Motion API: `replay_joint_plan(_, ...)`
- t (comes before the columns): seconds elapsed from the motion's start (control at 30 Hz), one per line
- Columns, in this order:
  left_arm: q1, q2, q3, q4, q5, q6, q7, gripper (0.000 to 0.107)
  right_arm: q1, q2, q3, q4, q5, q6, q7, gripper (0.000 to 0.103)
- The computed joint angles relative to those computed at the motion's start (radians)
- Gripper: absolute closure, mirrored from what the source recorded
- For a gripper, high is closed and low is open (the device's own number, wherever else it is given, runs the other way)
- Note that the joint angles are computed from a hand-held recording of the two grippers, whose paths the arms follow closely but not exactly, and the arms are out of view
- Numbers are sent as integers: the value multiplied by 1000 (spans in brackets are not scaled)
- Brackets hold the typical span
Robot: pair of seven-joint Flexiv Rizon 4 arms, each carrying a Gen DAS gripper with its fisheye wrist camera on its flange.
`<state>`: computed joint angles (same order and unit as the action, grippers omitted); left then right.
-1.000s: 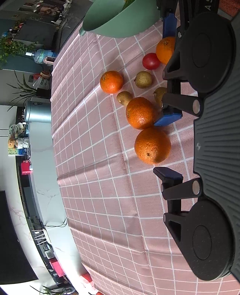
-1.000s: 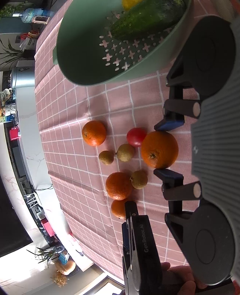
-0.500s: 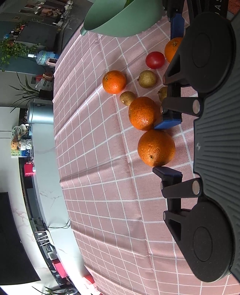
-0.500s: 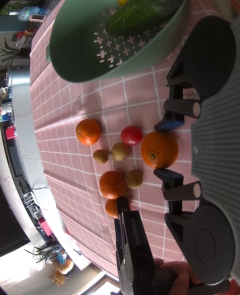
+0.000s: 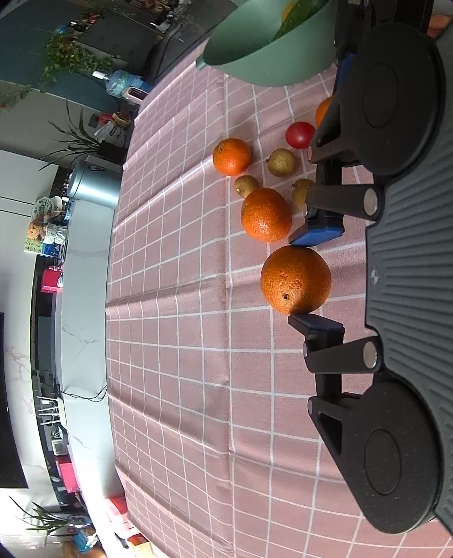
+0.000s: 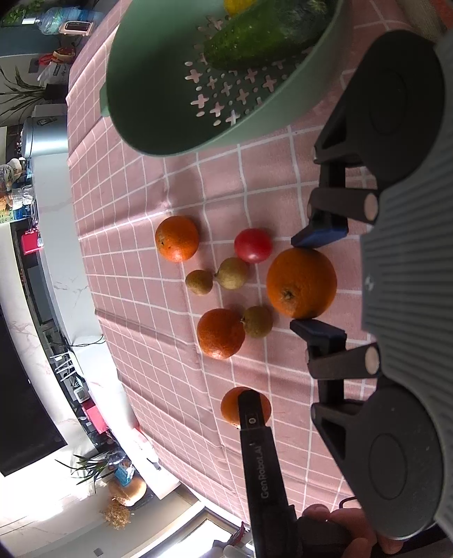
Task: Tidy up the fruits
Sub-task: 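Carry both held oranges over the green colander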
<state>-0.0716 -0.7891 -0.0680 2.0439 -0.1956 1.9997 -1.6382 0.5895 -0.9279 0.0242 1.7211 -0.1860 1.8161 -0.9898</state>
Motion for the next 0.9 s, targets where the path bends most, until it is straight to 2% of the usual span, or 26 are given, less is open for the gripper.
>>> replay_joint_plan(0.17,102,43,-110,69,80,53,-87,60,-1,47,9,71,-7,73,-52,62)
replay_joint_plan(0.37,132,89,-164,99,169,77,-158,60,44,142,-41,182,50,144,-130,62)
replay_joint_plan(0.5,114,106,-175,79,204,67,-166,60,92,201,-102,242,130,168,-182,62)
replay_joint_plan(0.63,120,99,-218,35,243,38,-165,60,122,241,-159,280,204,168,-231,62)
replay_joint_plan(0.9,96,40,-280,-99,260,-61,-96,60,111,274,-236,295,261,111,-284,62)
